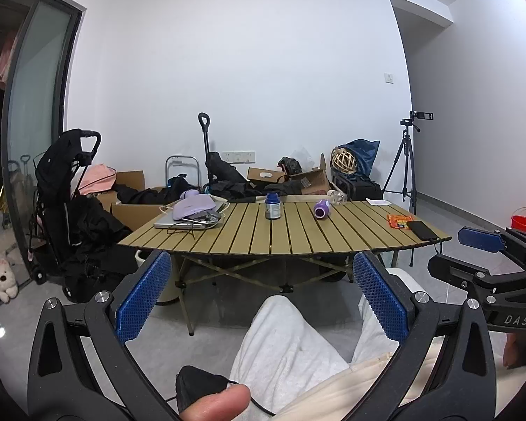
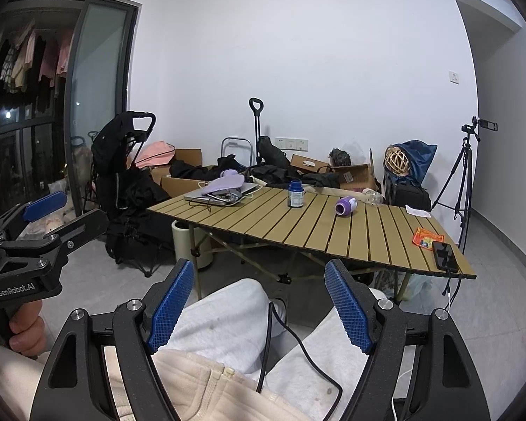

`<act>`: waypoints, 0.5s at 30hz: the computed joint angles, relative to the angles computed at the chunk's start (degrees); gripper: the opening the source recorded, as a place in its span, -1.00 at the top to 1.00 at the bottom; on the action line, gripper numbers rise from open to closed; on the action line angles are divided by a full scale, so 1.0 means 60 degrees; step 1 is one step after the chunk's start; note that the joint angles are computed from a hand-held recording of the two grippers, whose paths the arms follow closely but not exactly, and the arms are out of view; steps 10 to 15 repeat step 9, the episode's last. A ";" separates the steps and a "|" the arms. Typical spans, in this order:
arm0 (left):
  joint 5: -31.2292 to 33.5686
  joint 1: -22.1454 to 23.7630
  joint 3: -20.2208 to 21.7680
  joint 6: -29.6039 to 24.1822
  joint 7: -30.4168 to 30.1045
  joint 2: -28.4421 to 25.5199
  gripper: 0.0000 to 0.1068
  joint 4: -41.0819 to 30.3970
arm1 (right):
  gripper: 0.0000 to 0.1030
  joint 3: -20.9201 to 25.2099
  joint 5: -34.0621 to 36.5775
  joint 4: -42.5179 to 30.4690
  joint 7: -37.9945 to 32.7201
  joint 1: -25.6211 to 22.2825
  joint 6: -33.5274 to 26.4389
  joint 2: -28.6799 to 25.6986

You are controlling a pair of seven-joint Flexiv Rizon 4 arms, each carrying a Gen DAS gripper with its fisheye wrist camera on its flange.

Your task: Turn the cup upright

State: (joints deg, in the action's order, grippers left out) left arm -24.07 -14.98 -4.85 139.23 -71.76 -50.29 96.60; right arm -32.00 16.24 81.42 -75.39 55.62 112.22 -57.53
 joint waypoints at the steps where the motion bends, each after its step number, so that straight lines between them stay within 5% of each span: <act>1: 0.0025 0.0016 -0.0001 -0.0008 -0.0007 -0.0006 -0.93 -0.0012 | -0.59 0.0036 -0.0022 0.0009 -0.0011 -0.0028 0.0014 0.0003; 15: -0.0051 -0.0039 0.0012 0.0010 0.0008 -0.0018 -0.93 -0.0027 | -0.59 0.0440 -0.0285 -0.0005 -0.0191 -0.0379 0.0065 0.0056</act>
